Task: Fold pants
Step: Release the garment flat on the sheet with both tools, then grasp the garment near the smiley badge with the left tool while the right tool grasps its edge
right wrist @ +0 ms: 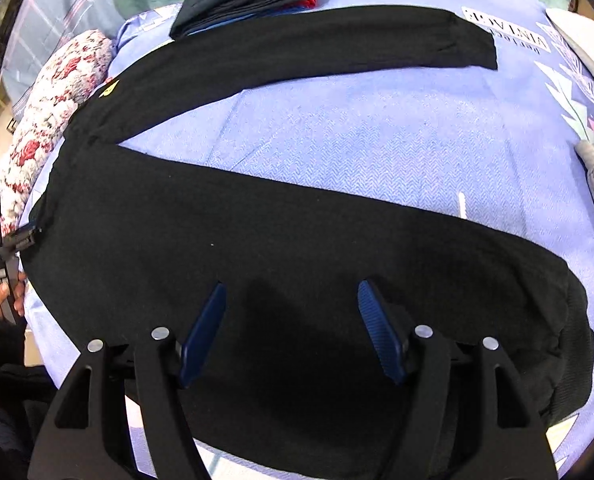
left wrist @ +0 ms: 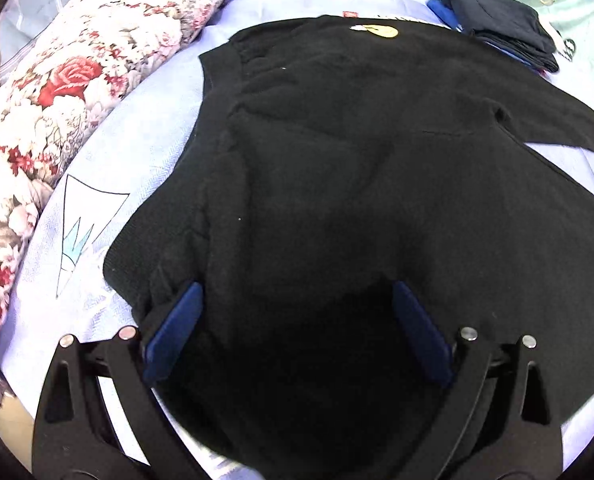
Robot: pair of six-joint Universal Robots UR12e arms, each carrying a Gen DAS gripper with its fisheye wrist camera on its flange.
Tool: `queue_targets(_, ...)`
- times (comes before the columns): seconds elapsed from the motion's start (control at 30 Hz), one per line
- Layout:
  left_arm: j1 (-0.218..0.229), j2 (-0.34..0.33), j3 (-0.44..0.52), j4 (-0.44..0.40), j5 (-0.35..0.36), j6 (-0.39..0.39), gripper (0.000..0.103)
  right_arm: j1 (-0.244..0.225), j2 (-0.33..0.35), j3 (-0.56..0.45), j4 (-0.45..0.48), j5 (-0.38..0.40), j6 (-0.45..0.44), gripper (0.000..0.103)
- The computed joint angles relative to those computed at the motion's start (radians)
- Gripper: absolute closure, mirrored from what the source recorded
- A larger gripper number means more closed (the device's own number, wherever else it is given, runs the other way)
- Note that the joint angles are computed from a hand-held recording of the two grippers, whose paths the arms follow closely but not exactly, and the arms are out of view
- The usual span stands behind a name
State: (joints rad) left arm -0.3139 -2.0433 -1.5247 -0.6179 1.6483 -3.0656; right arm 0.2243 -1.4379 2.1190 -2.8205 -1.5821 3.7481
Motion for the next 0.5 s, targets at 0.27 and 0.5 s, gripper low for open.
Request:
queue_targets(0.27,0.034,-0.046,0.172,-0.009,-0.015,0.128,0.002,0.032,0.061,-0.233,0.092,-0.108,-0.330,0.034)
queue_targets(0.5,0.073,-0.279,0.519,-0.127,-0.019,0.158,0.002,0.034,0.308,-0.622,0.232,-0.036,-0.691,0.034)
